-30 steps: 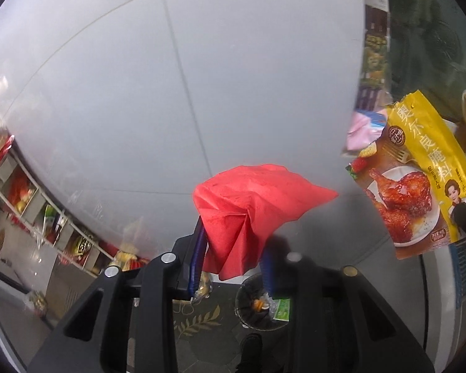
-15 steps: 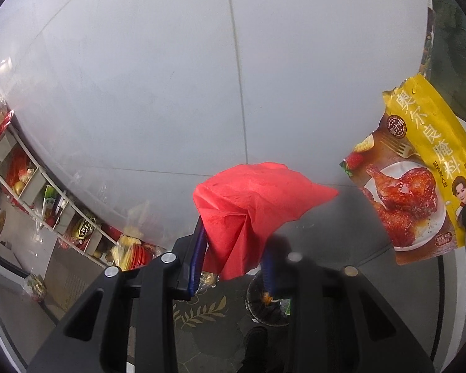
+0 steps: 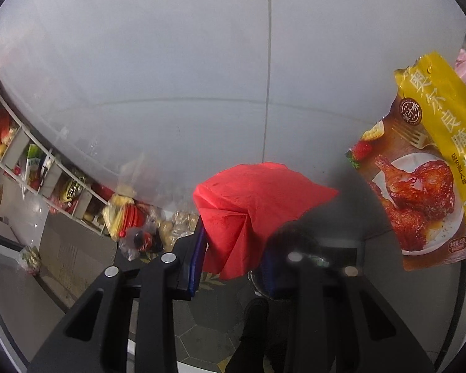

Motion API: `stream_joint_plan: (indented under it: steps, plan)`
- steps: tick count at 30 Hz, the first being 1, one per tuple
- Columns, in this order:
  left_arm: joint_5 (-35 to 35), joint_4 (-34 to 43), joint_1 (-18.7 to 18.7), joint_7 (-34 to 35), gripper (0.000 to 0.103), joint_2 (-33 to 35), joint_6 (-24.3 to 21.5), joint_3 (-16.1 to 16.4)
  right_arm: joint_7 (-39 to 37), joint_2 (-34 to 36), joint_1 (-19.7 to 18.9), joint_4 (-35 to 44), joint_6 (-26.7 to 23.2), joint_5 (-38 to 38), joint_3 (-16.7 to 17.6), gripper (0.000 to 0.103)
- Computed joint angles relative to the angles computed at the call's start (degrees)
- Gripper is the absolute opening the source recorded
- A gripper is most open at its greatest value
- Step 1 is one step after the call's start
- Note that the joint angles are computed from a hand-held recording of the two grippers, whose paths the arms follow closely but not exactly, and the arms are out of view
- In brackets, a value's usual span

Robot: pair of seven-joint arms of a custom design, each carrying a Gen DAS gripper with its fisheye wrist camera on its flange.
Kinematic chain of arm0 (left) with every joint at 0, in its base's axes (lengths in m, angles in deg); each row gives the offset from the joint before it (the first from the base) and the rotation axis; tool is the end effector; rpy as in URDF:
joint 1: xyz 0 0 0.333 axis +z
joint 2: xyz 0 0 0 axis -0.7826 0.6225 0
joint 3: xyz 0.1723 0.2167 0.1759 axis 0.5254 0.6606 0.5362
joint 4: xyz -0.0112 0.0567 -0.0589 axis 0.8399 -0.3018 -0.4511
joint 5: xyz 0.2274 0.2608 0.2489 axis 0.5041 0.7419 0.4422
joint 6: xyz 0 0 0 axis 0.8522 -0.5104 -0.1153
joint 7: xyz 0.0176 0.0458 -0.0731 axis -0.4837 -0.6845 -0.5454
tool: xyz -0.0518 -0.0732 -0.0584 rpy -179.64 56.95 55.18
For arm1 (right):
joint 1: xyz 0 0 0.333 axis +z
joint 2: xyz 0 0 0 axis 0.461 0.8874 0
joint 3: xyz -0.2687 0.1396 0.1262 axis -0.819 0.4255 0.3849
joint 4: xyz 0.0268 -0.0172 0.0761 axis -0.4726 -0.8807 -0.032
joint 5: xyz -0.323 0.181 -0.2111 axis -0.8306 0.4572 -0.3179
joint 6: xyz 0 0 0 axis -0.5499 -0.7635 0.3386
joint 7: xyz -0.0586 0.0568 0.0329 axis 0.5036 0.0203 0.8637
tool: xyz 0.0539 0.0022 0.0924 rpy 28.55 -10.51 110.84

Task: Collect trash
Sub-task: 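Carry the red cloth with left tool to the bin while right carries the packet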

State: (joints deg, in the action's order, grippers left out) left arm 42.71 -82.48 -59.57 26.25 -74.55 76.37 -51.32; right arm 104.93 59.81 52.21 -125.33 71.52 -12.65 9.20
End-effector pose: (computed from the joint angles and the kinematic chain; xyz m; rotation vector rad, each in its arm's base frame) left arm 0.4189 -0.2109 0.7858 -2.3676 1.2753 -0.1927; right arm 0.4692 0.3126 0.8252 -2.2216 0.9778 -0.3569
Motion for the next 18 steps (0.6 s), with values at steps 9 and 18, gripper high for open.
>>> stream_joint_plan:
  steps: [9, 18]
  plan:
    - [-0.1, -7.9, 0.4, -2.8, 0.033, -1.3, 4.8, 0.4, -0.5, 0.9, -0.3, -4.9, 2.2, -0.3, -0.2, 0.003]
    - [-4.5, -19.9, 0.0, -5.7, 0.032, -0.8, 13.0, 1.8, -1.9, 1.0, -1.3, -10.7, 4.1, -0.9, -0.8, 0.003]
